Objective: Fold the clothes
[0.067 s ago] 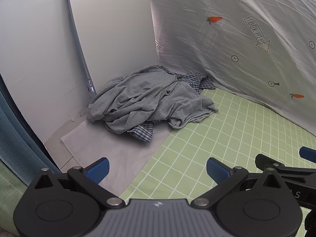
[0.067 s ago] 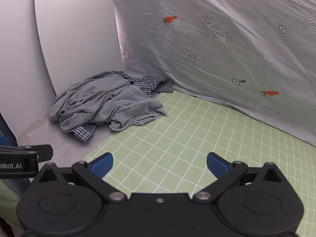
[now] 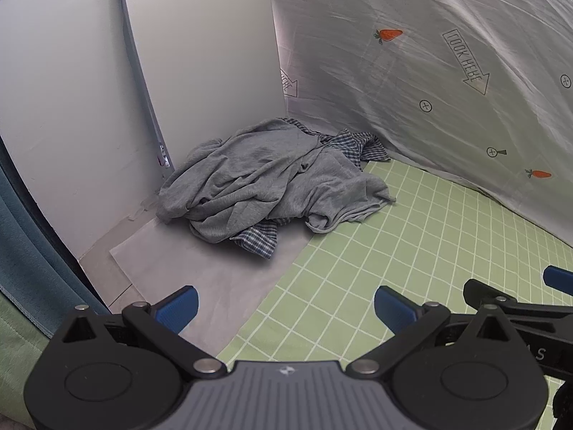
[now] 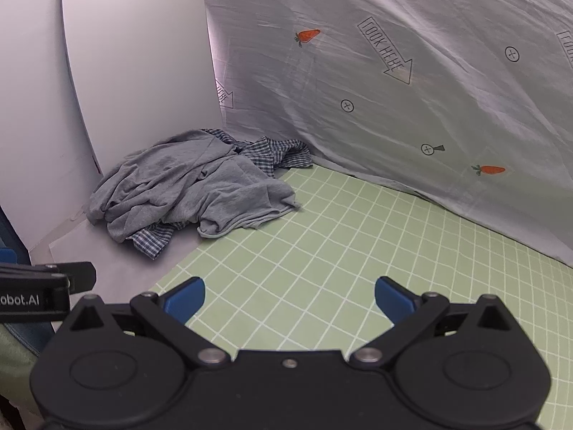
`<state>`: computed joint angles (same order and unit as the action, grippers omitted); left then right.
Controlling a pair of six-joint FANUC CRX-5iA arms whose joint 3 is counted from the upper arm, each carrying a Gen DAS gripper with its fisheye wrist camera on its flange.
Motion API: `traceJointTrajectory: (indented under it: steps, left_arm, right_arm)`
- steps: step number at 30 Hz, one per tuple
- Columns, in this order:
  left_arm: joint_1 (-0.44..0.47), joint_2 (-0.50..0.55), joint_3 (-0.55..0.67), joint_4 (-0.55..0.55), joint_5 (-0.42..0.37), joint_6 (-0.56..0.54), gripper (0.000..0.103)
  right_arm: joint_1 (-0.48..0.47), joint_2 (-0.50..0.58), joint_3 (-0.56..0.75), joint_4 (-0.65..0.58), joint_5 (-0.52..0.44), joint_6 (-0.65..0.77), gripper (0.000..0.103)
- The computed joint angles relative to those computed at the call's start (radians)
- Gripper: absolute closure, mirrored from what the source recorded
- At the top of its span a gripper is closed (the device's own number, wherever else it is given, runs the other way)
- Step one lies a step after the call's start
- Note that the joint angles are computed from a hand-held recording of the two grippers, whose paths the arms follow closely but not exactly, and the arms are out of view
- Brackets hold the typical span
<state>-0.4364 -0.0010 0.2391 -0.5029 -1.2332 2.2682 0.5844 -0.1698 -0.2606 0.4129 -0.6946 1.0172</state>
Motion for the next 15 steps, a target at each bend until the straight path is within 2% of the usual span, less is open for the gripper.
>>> traceJointTrajectory:
  steps: [6,15]
  left_arm:
    - [-0.001,0.004,0.000,0.000,0.010,0.001,0.000]
    - [-0.008,0.026,0.012,-0.008,0.008,0.006,0.000]
  right_arm:
    - [0.022,0.003,-0.003,0.028,-0.006,-0.028,0.001]
    - [-0.014,0.003,-0.008,-0.010,0.026,0.029,0.001]
